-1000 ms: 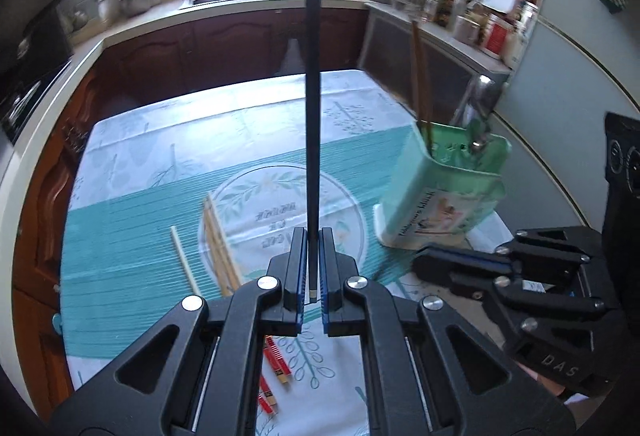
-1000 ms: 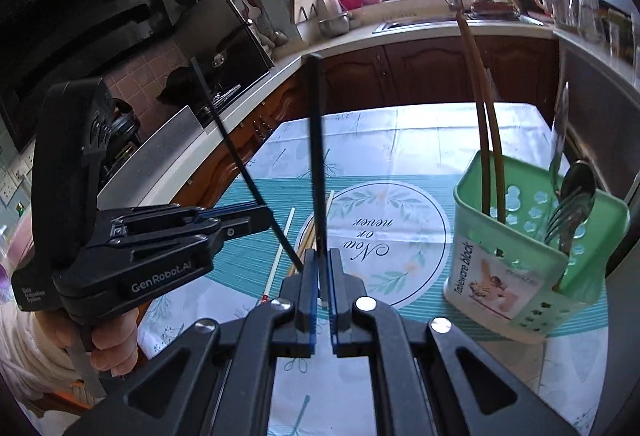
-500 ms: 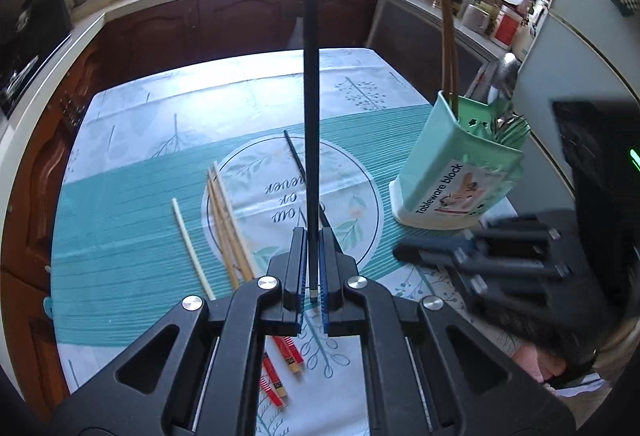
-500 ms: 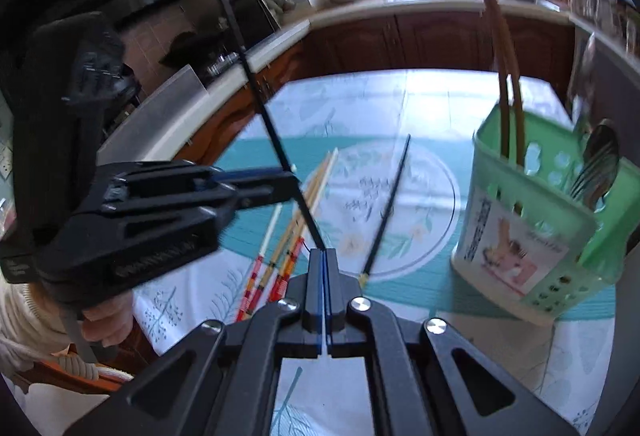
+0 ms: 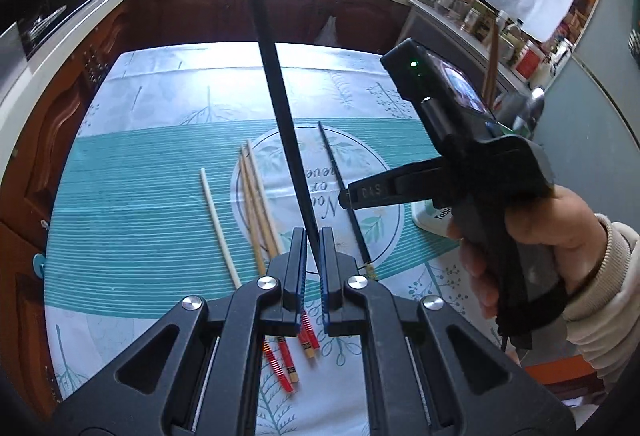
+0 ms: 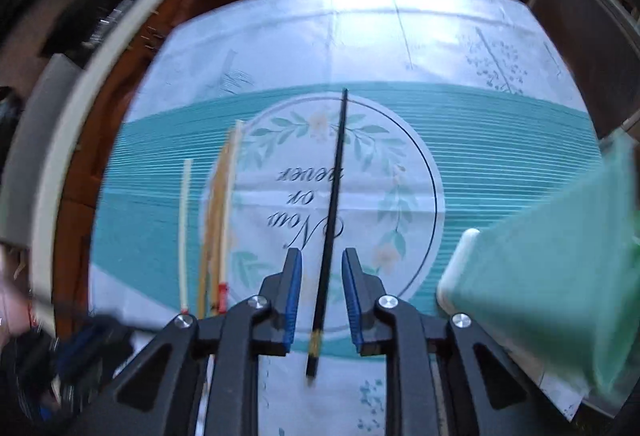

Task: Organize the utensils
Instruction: 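Carry both black chopsticks upright into the green holder and release them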

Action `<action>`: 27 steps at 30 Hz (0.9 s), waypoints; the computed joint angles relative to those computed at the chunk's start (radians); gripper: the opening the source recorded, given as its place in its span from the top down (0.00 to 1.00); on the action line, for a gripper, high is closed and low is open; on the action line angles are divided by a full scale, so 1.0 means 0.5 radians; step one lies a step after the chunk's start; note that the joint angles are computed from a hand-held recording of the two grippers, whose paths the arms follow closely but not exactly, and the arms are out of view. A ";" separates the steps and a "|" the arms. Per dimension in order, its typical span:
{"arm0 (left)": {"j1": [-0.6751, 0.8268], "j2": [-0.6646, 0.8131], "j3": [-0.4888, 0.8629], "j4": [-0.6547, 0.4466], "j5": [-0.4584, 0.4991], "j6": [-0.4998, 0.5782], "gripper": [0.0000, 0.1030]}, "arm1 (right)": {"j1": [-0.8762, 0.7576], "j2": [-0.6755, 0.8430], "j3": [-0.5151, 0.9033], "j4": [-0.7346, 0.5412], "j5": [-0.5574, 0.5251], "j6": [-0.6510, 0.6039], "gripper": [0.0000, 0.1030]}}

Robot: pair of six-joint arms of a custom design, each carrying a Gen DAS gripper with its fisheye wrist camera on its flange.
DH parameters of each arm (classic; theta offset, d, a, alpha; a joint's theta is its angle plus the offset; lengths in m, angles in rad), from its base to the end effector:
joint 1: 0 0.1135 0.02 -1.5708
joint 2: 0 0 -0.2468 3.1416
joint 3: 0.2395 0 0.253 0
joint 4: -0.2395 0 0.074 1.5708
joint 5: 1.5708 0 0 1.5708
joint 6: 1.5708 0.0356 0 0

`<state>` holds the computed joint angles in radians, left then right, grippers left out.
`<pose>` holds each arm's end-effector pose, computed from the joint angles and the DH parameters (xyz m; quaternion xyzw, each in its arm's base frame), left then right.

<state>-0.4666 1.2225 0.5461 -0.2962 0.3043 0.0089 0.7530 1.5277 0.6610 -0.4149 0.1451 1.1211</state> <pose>0.1969 -0.1111 0.1492 0.2659 0.9075 -0.2071 0.2508 0.1825 0.1640 0.1069 0.1909 0.9684 0.0733 0.1429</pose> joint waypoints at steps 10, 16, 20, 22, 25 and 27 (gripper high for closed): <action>0.127 0.086 0.024 0.047 0.118 0.051 0.97 | -0.144 0.556 0.450 -0.231 -0.163 -0.170 0.80; 0.108 0.038 0.006 0.042 0.106 0.041 0.97 | -0.177 0.669 0.543 -0.320 -0.158 -0.182 0.80; 0.099 0.006 0.014 0.014 0.097 0.042 0.97 | -0.179 0.810 0.673 -0.389 -0.129 -0.220 0.93; 0.086 -0.036 0.007 -0.011 0.087 0.041 0.97 | -0.176 0.843 0.708 -0.394 -0.115 -0.258 0.94; 0.059 -0.120 0.005 -0.061 0.068 0.044 0.97 | -0.175 0.808 0.645 -0.321 -0.121 -0.278 0.95; 0.030 -0.193 0.007 -0.095 0.046 0.039 0.97 | -0.167 0.697 0.511 -0.207 -0.146 -0.241 0.95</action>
